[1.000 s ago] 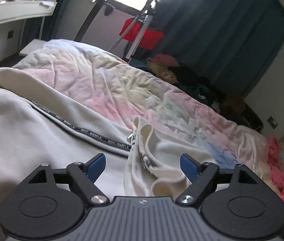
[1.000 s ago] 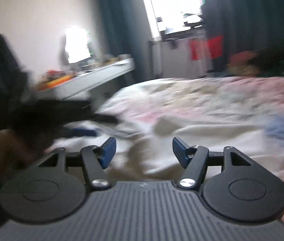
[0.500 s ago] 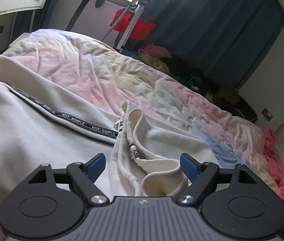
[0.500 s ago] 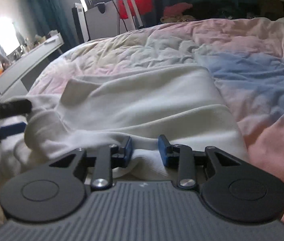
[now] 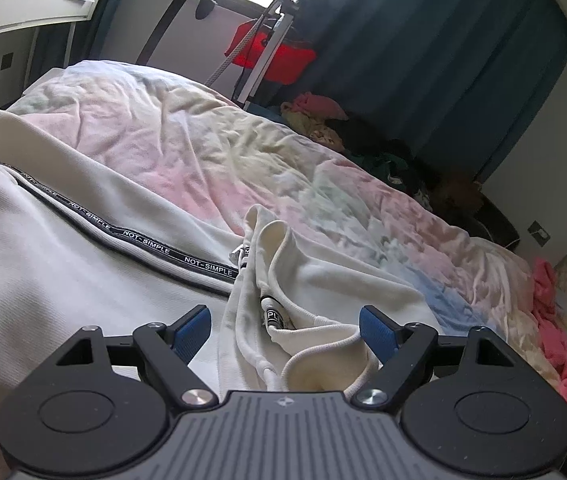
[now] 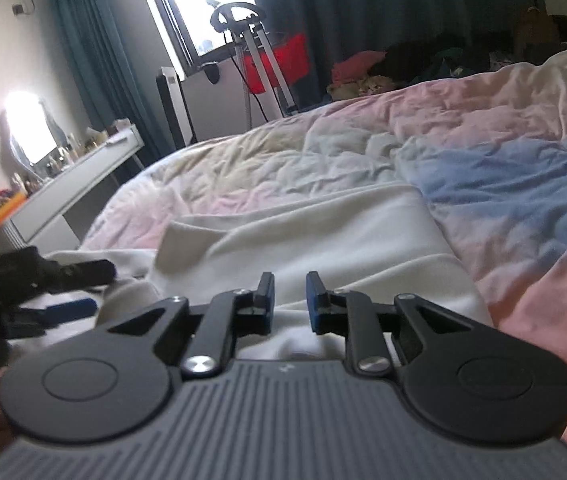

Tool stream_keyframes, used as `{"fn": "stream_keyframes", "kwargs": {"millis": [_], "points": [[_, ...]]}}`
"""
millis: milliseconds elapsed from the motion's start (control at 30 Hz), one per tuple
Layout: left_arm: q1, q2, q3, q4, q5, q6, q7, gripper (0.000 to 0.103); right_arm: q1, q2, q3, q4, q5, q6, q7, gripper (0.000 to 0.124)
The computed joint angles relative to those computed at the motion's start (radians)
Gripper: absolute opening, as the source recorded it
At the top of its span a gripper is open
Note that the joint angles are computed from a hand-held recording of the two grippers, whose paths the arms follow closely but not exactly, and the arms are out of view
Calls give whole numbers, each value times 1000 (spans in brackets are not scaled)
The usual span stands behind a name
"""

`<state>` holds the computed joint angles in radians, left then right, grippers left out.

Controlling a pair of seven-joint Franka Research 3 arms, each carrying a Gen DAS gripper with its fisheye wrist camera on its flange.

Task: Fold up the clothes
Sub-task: 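Open the right tool and release the cuff onto the folded pants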

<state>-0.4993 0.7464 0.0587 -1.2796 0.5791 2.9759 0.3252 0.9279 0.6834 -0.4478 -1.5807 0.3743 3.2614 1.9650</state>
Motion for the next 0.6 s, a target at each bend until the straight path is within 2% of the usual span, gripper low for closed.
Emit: {"fn": "stream_keyframes", "kwargs": {"millis": [33,67,133,267,367,600], "points": [[2,2,-2,2,-2,2,1,83,-21,-9,27,-2,-4,0,-8,19],[3,5,-4,6,-4,2,5,83,-16,-9,20,0,3,-13,-4,19],[6,12,-9,18,-8,-4,17,83,37,7,-59,10,-5,-64,40,19],[8,20,-10,25,-17,3,20,83,42,24,-92,44,-64,-166,95,14],[13,22,-14,25,-28,8,24,83,10,14,-57,46,-93,-213,115,10],[68,80,-85,130,-98,-12,124,81,-66,-29,34,2,-139,-148,170,9]]}}
